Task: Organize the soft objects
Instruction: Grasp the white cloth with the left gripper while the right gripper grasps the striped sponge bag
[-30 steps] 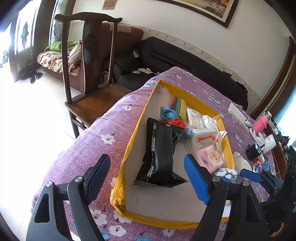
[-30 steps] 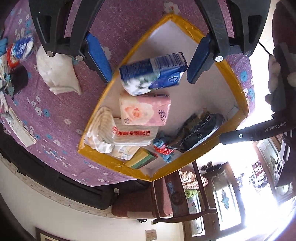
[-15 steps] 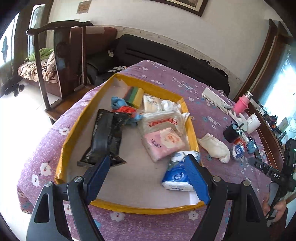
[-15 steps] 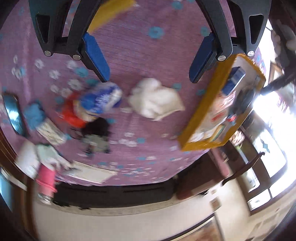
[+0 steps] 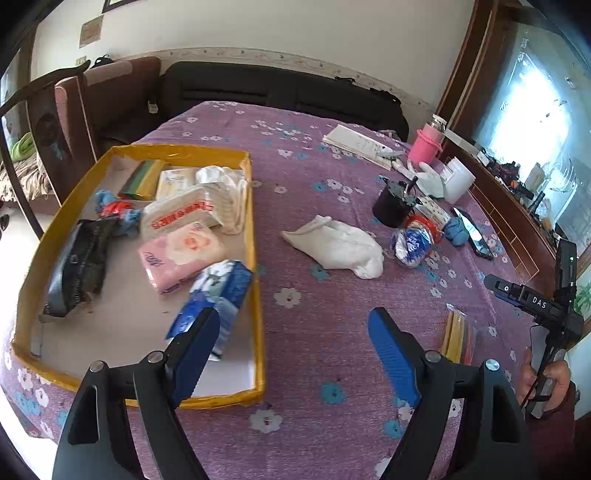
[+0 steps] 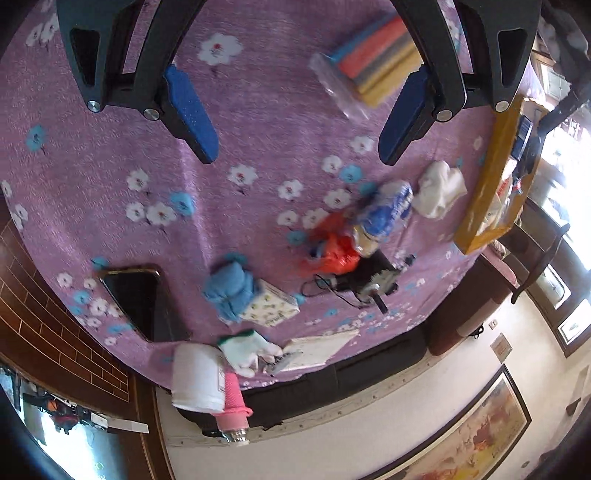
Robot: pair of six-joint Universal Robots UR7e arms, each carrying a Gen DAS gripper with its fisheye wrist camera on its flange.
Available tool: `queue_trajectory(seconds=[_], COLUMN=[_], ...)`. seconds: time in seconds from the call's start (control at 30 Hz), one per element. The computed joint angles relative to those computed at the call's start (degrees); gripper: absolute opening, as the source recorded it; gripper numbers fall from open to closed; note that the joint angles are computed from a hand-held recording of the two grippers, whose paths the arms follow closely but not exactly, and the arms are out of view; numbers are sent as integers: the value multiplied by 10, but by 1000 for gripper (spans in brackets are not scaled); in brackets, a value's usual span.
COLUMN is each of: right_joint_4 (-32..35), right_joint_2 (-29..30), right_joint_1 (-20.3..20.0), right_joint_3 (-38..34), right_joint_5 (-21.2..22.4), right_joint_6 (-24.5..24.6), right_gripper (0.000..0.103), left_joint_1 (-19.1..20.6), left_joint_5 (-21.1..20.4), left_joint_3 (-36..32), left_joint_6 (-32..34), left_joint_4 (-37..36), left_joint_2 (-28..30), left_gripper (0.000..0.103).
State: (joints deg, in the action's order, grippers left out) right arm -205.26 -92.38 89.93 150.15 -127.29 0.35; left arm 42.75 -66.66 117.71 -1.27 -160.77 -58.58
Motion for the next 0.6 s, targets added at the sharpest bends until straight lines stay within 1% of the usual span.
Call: queue_trajectory(seconds=[0.07,0.17,0.27,0.33,0.4,0.47,0.5,0.53,0.6], right_joint_4=[15,33,43,59,84,71,77,77,74], right_joint_2=[-12,-21,-17,-11,-3,25,32,39,44], right_joint_1=[-14,-20,-16,-11,-4,20,26,31,29], right_joint_3=[11,23,33,35,34,31,27,24,23], right_joint_5=[19,45,62,69,74,44,41,41,57], right_joint_6=[-1,-3,-8,-6,-4,-11,-12,-12,-13], right_gripper=[91,91,91,91,93,94,95,95,95], left_joint_1=[-8,-16,-19,-22,-23,-20,-18,-14,-10], left_joint_5=[-4,-12,-22,-25,-16,-3,3,10,28], left_joint_3=[-9,-31,-56,-66,-74,-89,-97,-107,-130], left_joint_6=[-2,-10,-27,-27,-22,-25,-29,-33,-36], left_joint_4=[0,6,27,28,24,27,30,32,35], left_joint_2=[20,56,91,109,125,140,147,154,174], left_gripper=[82,82,82,82,82,82,82,82,82])
